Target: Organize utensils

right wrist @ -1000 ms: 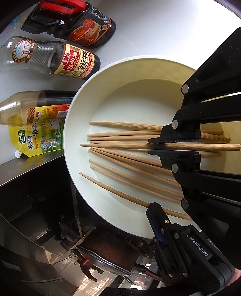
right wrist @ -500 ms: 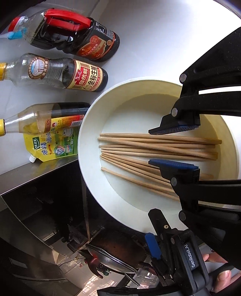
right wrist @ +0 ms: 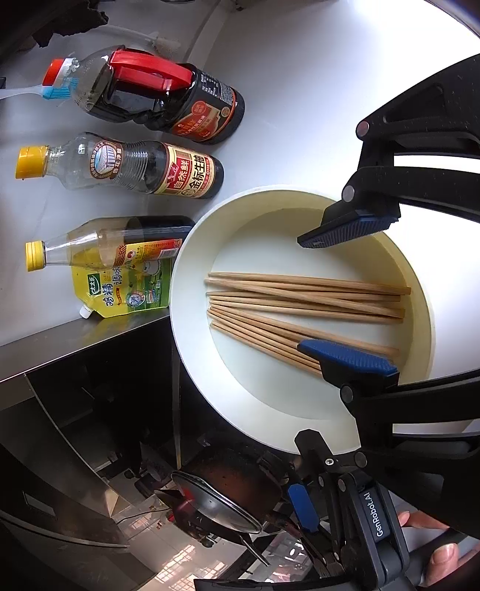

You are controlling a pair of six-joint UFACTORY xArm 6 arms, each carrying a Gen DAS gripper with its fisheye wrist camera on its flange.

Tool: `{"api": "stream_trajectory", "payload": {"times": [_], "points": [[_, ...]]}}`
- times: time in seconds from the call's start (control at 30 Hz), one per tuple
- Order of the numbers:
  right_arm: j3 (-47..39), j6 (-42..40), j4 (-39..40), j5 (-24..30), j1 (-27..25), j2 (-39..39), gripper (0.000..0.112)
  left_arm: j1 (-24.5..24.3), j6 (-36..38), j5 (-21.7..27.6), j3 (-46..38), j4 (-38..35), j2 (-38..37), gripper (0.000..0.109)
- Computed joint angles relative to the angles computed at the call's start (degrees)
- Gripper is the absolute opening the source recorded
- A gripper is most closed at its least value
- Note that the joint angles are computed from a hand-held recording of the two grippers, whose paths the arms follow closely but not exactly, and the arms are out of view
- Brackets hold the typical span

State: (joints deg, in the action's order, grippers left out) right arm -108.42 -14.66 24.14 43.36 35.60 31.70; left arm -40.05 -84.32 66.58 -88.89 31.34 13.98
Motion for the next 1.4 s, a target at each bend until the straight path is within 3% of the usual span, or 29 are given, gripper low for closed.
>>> {"api": "stream_trajectory", "payload": {"times": [0.5,1.4], "points": [[6.6,0.4,-2.8,-2.3,0.5,-5.2,0.058,-3.2,-2.9,5.3,-3.1,2.0,0.5,0.096],[8.4,2.3,-5.6,-0.9,-0.1,-7.8,0.065,-5.8,-3.4,12.8,-7.6,3.6,1.8,0.097]]}}
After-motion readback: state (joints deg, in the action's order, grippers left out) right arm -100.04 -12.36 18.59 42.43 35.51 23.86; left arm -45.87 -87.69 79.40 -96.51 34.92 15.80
